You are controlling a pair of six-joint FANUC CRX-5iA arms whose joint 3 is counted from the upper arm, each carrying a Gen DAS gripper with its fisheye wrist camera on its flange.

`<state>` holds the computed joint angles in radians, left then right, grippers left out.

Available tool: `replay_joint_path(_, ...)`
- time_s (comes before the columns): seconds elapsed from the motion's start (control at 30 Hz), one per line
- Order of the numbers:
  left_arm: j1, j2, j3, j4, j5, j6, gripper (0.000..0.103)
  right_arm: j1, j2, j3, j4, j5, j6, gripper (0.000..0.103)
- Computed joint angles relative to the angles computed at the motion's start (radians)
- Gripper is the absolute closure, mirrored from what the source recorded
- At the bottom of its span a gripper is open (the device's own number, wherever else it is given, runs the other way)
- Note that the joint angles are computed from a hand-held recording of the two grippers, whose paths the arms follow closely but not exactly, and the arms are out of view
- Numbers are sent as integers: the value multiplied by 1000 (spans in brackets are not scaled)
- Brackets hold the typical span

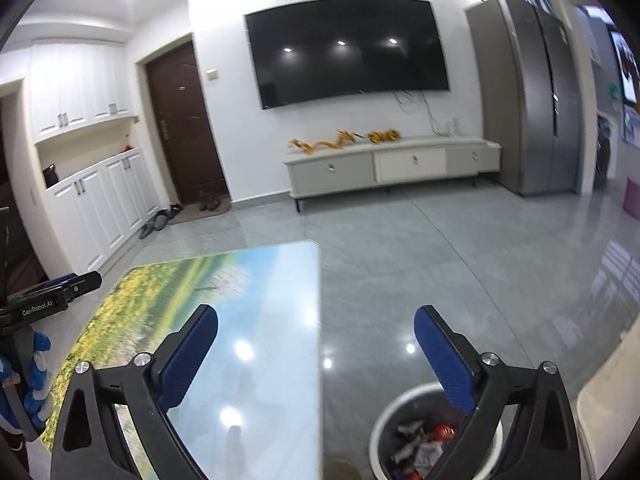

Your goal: Collect trash

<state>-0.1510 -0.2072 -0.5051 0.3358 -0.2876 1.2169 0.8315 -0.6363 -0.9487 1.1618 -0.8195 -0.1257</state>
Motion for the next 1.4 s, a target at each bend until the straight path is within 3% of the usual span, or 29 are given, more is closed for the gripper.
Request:
replay_joint_path(0.13, 59, -54, -42, -2, 35, 3, 16, 0, 84, 41, 66, 34, -38, 0)
replay_joint_path(0.43, 150, -83, -112, 117, 109, -108, 15, -12, 250, 121, 164, 71, -120, 0)
replay_joint_path(0.53, 169, -82, -97, 23, 118, -27, 15, -16, 287, 137, 171, 75, -122, 0)
replay_joint_path(0.73, 175, -62, -87, 1, 139, 1, 13, -18, 343, 156, 178, 75, -129, 0)
replay_joint_path(0.83, 171, -54, -53, -110, 119, 110, 11, -19, 346, 151, 180, 65, -124, 0)
replay_joint_path(1.0, 138, -40, 33, -391, 67, 393, 4, -22, 340, 135, 183, 50, -135, 0)
replay_joint_path(1.03, 140, -43, 27, -389, 70, 389, 3, -24, 337, 131, 181, 45, -138, 0)
replay_joint_path(1.17, 97, -35, 88, -574, 11, 568, 2, -18, 324, 115, 175, 18, -151, 0)
replay_joint_path(1.4, 19, -44, 149, -798, -81, 787, 2, 5, 299, 95, 177, -26, -171, 0)
